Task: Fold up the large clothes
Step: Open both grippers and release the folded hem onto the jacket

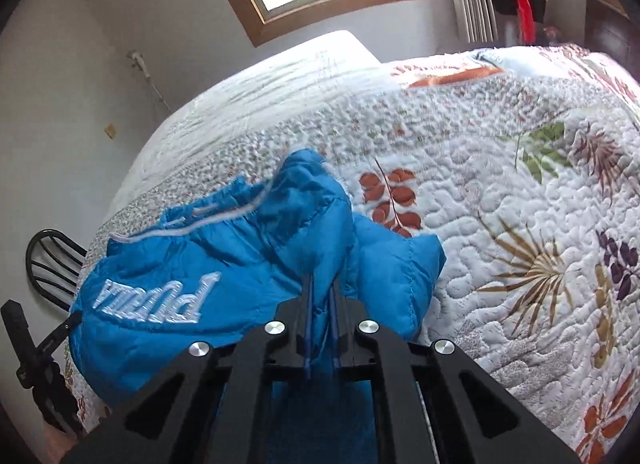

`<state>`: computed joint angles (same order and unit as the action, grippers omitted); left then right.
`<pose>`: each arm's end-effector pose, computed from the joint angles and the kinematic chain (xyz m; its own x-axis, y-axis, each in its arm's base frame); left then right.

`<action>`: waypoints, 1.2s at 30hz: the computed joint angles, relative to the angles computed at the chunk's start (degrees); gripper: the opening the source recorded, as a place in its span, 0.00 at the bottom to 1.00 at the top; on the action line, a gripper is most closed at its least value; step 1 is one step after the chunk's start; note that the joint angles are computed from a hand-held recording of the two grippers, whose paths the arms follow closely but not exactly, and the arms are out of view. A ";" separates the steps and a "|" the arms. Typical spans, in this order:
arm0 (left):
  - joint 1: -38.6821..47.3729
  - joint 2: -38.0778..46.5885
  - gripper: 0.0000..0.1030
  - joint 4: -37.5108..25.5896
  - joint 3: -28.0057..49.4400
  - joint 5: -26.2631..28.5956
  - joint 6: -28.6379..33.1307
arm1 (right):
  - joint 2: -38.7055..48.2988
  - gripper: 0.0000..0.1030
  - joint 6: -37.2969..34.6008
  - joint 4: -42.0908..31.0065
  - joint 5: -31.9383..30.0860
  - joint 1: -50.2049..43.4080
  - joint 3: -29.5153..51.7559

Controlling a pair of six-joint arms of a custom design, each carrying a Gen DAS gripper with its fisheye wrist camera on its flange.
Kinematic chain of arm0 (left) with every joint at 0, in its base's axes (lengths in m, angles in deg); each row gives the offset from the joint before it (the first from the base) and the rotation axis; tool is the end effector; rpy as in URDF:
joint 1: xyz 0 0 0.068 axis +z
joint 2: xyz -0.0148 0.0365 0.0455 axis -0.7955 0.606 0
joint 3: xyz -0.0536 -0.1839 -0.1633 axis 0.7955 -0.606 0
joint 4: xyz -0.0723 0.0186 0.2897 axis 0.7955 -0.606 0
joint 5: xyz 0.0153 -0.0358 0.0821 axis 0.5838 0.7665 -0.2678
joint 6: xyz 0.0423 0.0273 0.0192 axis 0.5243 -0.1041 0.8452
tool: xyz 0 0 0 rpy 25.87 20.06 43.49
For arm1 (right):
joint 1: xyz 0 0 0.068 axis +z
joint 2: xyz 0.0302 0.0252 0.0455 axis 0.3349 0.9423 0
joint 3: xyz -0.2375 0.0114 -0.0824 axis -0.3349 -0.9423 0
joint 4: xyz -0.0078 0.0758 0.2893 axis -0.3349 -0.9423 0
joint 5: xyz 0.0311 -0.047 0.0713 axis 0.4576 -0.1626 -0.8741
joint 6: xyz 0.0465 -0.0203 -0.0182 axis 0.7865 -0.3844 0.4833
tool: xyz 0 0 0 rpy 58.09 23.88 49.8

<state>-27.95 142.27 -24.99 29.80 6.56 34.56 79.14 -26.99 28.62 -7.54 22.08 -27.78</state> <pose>0.3601 0.1434 0.1764 -0.7784 0.0167 -0.6275 0.2437 0.9293 -0.2775 0.2537 0.0123 0.1856 -0.6743 0.5053 -0.5386 0.3496 0.8608 0.3699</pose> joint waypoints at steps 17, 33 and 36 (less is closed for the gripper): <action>6.74 -3.62 0.56 -8.44 -3.46 1.13 10.30 | -23.63 0.38 1.15 -9.92 -5.06 0.41 -10.63; 7.84 0.71 0.61 -6.23 -5.63 1.25 11.85 | -25.96 0.08 1.59 -10.68 -7.34 -0.99 -17.57; 7.78 0.88 0.61 -6.28 -5.54 1.34 11.54 | -25.87 0.08 1.80 -10.68 -6.41 -0.21 -17.42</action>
<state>-20.17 143.16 -31.27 24.25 7.89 46.09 53.28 -25.19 17.94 -13.95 21.87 -45.20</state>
